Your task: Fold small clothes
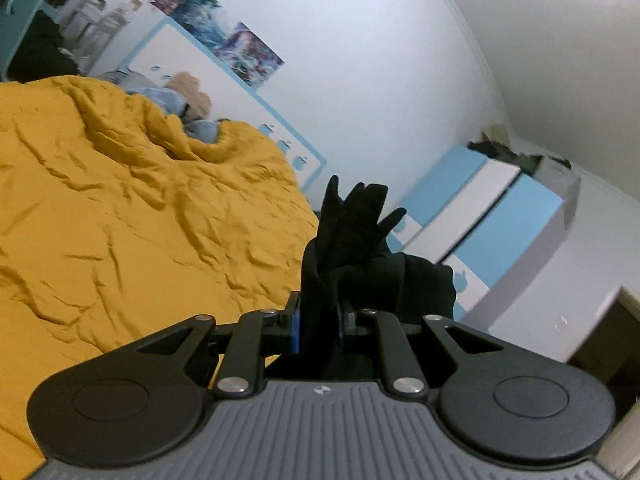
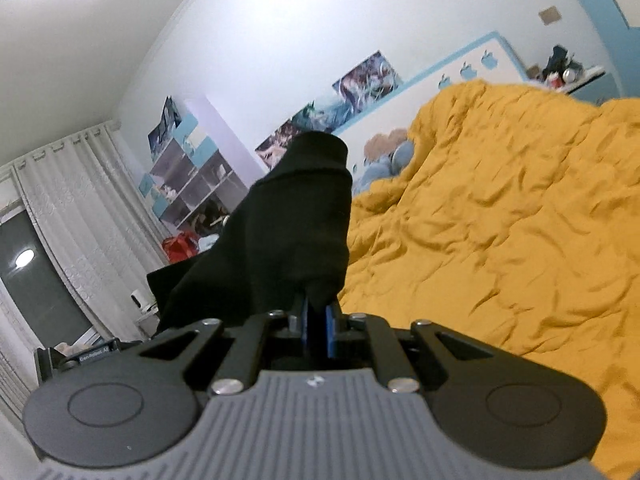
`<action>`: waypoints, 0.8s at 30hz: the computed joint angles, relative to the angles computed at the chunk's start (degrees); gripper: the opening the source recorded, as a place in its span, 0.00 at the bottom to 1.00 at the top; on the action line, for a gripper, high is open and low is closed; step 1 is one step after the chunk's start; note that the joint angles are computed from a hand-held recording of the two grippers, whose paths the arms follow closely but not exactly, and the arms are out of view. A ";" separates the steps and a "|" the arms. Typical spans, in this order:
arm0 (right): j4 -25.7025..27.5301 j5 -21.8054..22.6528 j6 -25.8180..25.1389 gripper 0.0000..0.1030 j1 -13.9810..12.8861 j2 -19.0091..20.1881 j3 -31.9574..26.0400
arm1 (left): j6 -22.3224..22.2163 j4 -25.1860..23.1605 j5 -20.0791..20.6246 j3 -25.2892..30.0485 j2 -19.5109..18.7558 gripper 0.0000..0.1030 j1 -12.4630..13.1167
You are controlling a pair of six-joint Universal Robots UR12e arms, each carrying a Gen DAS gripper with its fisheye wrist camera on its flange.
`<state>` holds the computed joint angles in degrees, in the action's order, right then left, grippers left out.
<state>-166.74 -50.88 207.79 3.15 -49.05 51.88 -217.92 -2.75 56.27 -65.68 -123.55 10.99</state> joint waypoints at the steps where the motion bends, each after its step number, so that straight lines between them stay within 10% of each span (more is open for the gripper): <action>1: -0.23 -0.23 -0.06 0.03 -0.26 -0.61 1.09 | 0.92 -0.54 0.00 0.08 -0.16 0.16 -0.23; 12: 12.43 -3.00 -2.91 0.03 -0.22 2.56 -1.19 | 4.05 -15.65 1.55 3.89 -4.36 0.16 -1.01; 24: 39.50 -4.92 -7.11 0.03 0.93 21.38 -32.57 | 8.32 -37.14 2.34 16.77 -13.14 0.17 -0.87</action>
